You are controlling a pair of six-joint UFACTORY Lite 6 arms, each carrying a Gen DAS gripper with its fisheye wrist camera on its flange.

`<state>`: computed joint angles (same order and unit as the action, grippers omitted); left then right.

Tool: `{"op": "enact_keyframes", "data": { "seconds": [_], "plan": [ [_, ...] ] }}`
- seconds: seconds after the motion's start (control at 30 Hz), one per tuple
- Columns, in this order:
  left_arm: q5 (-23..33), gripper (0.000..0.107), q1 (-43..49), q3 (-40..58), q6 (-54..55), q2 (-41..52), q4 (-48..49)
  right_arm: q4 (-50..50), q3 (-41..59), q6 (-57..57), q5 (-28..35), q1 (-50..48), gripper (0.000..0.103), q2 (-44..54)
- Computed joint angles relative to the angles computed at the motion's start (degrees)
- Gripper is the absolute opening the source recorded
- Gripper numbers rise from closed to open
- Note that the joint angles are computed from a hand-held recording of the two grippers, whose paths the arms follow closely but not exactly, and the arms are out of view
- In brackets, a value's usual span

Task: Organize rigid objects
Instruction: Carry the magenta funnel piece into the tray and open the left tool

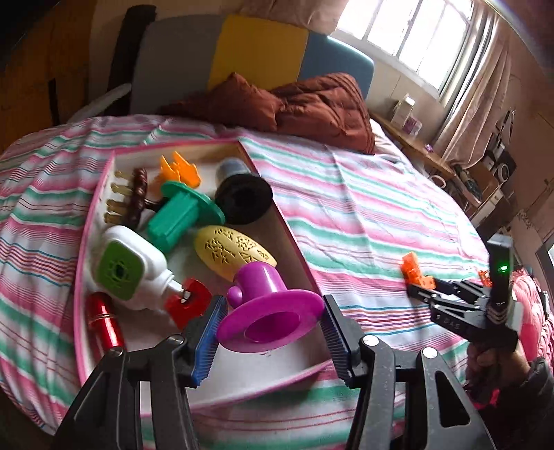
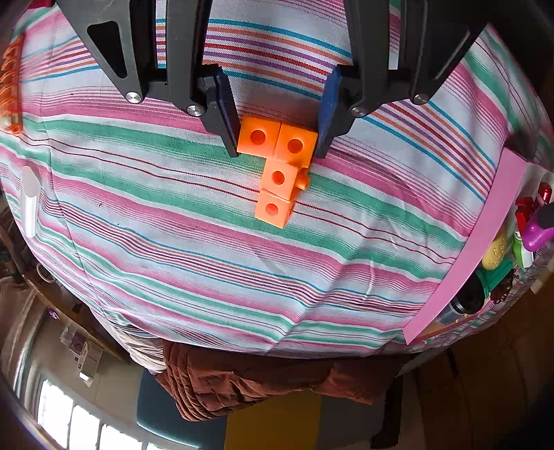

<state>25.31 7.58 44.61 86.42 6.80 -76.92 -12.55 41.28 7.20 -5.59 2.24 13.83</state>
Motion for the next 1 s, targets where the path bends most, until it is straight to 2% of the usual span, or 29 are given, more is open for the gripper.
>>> {"op": "enact_keyframes", "data": {
  "seconds": [0.07, 0.17, 0.43, 0.6, 0.67, 0.77, 0.83, 1.0],
  "plan": [
    [-2.5, 0.055, -1.2, 0.7, 1.2, 2.1, -1.3, 1.2, 0.0, -1.1, 0.0, 0.2, 0.042, 0.1],
    [-2.1, 0.055, -1.3, 0.5, 2.0, 3.1, -1.4, -0.8, 0.1, 0.8, -0.1, 0.1, 0.042, 0.3],
    [-3.3, 0.055, -0.3, -3.1, 3.3, -1.4, -1.4, 0.5, 0.3, -0.3, 0.0, 0.3, 0.042, 0.4],
    [-5.0, 0.055, 1.1, -5.6, 0.1, -7.3, 1.6, 8.9, 0.3, -8.5, -0.3, 1.0, 0.042, 0.4],
    [-7.5, 0.055, 1.6, -7.4, -1.5, -11.1, 2.5, 12.2, 0.1, -11.7, -0.6, 1.2, 0.042, 0.4],
    [-9.9, 0.055, 3.0, -7.8, -10.0, -13.6, 10.1, 16.9, -0.2, -16.1, -1.2, 1.7, 0.042, 0.3],
    [-9.2, 0.055, 4.8, -7.7, -13.7, -14.3, 13.9, 19.4, -0.3, -18.5, -1.5, 1.9, 0.042, 0.4],
    [-9.6, 0.055, 7.6, -9.6, -11.7, -17.0, 13.8, 21.8, -0.9, -20.7, -2.5, 2.3, 0.042, 0.4]
  ]
}}
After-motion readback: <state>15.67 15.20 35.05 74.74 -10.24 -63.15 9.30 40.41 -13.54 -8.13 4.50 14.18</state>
